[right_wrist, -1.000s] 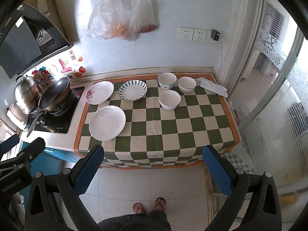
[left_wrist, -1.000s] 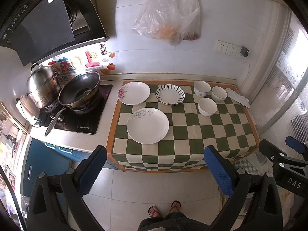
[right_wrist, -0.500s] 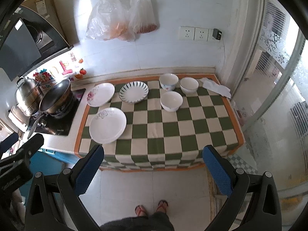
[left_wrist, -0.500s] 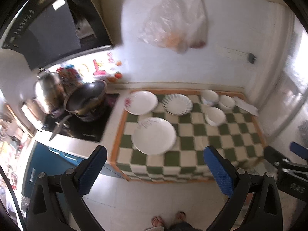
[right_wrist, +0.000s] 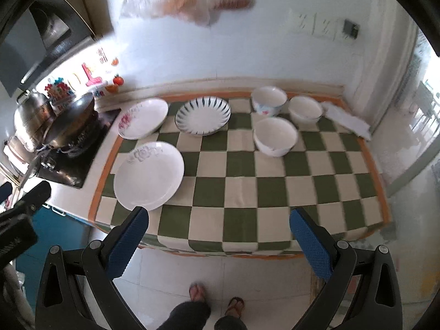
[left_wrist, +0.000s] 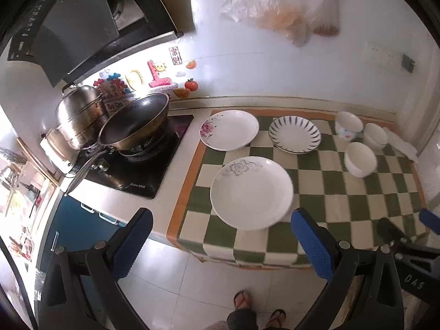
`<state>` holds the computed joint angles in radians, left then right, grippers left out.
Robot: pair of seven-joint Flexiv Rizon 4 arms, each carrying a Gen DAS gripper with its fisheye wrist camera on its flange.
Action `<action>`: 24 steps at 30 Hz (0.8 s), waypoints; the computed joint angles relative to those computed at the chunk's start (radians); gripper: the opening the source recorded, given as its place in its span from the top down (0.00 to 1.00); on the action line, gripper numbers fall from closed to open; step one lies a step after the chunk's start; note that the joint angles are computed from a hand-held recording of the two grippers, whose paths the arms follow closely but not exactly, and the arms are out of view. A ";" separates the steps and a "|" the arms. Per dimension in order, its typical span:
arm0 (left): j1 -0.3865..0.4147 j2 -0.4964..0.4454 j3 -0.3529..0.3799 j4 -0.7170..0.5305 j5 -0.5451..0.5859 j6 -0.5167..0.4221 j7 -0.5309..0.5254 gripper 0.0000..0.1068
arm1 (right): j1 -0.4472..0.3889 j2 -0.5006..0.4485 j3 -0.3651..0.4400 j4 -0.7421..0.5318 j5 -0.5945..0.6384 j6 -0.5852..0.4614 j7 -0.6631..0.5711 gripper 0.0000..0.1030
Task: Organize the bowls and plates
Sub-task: 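Lower both grippers onto the purple-flower plate rim and close them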
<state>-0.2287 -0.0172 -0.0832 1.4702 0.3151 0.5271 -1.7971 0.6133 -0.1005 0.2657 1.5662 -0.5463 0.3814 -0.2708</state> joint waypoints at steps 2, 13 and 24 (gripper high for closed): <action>0.016 -0.056 0.006 -0.017 -0.026 0.012 0.029 0.04 | -0.015 -0.041 -0.014 0.003 0.021 0.059 -0.017 0.00; 0.100 -0.419 0.061 -0.222 -0.245 -0.083 0.266 0.08 | -0.048 -0.417 -0.098 -0.264 0.226 0.186 -0.210 0.03; 0.150 -0.674 0.057 -0.472 -0.409 -0.368 0.401 0.53 | -0.101 -0.682 -0.085 -0.559 0.489 0.133 -0.345 0.43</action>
